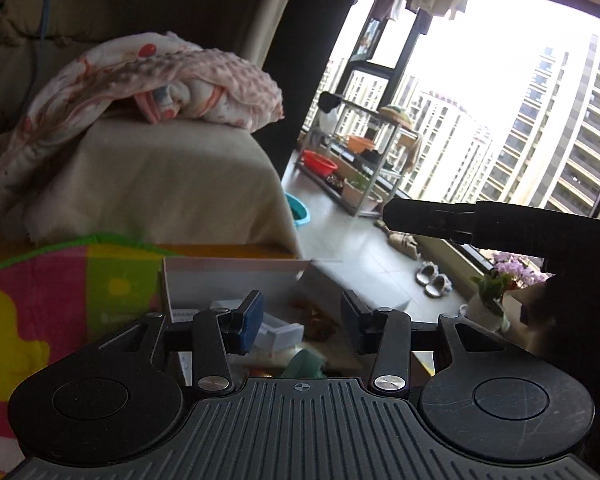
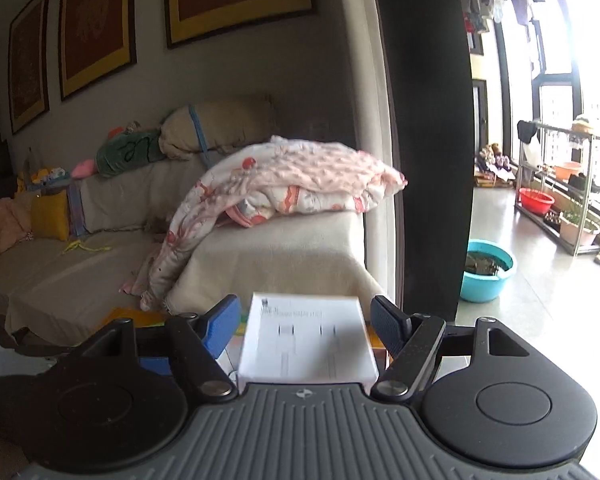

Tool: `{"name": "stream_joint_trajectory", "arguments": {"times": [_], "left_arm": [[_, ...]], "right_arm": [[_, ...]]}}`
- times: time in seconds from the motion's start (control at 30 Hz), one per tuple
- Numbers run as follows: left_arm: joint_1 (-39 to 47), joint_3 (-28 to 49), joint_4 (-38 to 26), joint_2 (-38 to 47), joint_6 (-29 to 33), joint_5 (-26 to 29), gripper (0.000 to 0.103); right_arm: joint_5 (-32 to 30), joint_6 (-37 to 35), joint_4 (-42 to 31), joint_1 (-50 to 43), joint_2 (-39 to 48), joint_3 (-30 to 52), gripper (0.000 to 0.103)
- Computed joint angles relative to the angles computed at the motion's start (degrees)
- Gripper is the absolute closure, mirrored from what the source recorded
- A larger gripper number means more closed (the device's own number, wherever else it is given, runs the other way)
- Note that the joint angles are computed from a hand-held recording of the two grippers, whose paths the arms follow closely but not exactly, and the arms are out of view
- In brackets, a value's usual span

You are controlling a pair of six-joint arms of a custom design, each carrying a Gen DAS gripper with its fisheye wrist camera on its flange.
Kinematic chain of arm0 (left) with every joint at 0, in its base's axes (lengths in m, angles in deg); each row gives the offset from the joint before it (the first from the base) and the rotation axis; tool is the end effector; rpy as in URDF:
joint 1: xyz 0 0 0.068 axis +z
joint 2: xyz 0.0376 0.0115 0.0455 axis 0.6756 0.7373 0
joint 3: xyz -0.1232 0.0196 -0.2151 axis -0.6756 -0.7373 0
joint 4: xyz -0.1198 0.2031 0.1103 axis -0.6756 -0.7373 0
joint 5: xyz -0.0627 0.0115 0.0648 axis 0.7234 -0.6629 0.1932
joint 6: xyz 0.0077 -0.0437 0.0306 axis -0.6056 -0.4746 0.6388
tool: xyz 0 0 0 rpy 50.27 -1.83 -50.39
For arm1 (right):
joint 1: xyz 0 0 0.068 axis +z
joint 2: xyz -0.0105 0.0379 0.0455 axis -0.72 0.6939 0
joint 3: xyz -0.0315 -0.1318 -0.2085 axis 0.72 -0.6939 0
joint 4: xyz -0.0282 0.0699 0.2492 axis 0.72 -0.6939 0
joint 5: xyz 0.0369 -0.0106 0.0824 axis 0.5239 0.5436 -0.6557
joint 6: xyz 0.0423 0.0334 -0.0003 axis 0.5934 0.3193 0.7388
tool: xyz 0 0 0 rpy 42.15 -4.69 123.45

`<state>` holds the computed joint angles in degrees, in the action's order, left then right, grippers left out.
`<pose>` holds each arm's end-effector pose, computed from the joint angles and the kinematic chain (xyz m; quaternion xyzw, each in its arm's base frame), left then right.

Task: Organize rigid objects
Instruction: 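Drop the crank toy into the pink box with the left tool while the right drops the Apple box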

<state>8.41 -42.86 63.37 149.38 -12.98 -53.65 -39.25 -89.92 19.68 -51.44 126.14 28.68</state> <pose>0.2450 -0.1625 0.1451 0.0475 0.8543 -0.2276 0.4649 0.2565 -0.0078 0.2171 -0.1271 0.8351 0.1524 0.5130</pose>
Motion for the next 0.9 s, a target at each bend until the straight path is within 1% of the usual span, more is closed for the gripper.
{"name": "stream_joint_trajectory", "arguments": {"times": [0.07,0.13,0.27,0.33,0.43,0.5,0.53,0.57,0.6,0.63,0.67,0.7,0.77,0.8,0.83,0.87,0.9], "left_arm": [[1.1,-2.9,2.3,-0.8,-0.3,0.1,0.056],[1.2,-5.2,1.9,-3.3,0.3,-1.5,0.056],[-2.0,-9.1,-1.0,-8.1,3.1,-10.1,0.056],[-3.8,-9.7,-3.5,-8.4,3.5,-13.1,0.056],[-5.0,-10.2,-4.5,-6.6,3.3,-13.9,0.056],[-4.9,-10.2,-5.3,-5.0,2.4,-14.8,0.057],[-4.8,-10.4,-5.4,-4.5,2.4,-15.5,0.051],[-4.6,-11.6,-4.2,-4.7,2.6,-15.6,0.049],[-4.3,-12.3,-3.7,-5.3,2.9,-15.4,0.047],[-4.3,-12.8,-4.0,-6.0,2.9,-16.1,0.047],[-4.3,-12.9,-4.9,-6.6,2.9,-17.5,0.047],[-4.1,-12.9,-6.1,-7.2,2.7,-19.6,0.047],[-2.1,-13.5,-6.5,-8.1,2.3,-21.6,0.047],[-0.3,-14.2,-6.1,-8.7,2.1,-21.1,0.043],[2.2,-14.7,-5.9,-9.1,2.0,-19.9,0.034],[4.3,-15.2,-5.4,-9.2,2.1,-18.8,0.028],[6.2,-15.8,-4.6,-9.2,2.6,-17.7,0.015]], "right_arm": [[1.8,1.3,-1.0,1.0,3.8,1.4,0.030],[1.4,0.9,-1.5,0.3,3.8,-0.6,0.030],[4.2,-2.9,0.8,-1.7,-2.7,-9.6,0.030],[4.9,-5.0,0.7,-2.9,-5.8,-13.5,0.030],[7.2,-6.3,0.4,-4.0,-7.6,-17.6,0.030],[4.8,-7.7,-1.4,-6.0,-7.3,-19.0,0.030],[2.5,-8.0,-1.9,-7.1,-7.4,-19.8,0.032],[0.8,-6.7,0.1,-8.5,-9.4,-22.3,0.032],[-1.0,-6.3,0.1,-9.4,-10.9,-23.5,0.032],[-3.2,-6.0,-0.5,-9.5,-10.4,-23.0,0.029],[-2.7,-3.9,-0.4,-8.0,-10.8,-23.2,0.026],[1.2,-0.6,1.5,-4.3,-12.3,-24.3,0.026],[9.8,1.5,8.4,4.7,-10.0,-25.6,0.026],[13.4,1.2,13.3,9.0,-6.3,-25.6,0.027],[15.2,1.2,18.1,11.8,-2.5,-25.4,0.027],[15.7,1.7,20.9,13.3,0.7,-24.5,0.028],[16.2,2.4,21.9,14.7,3.3,-22.9,0.031]]}}
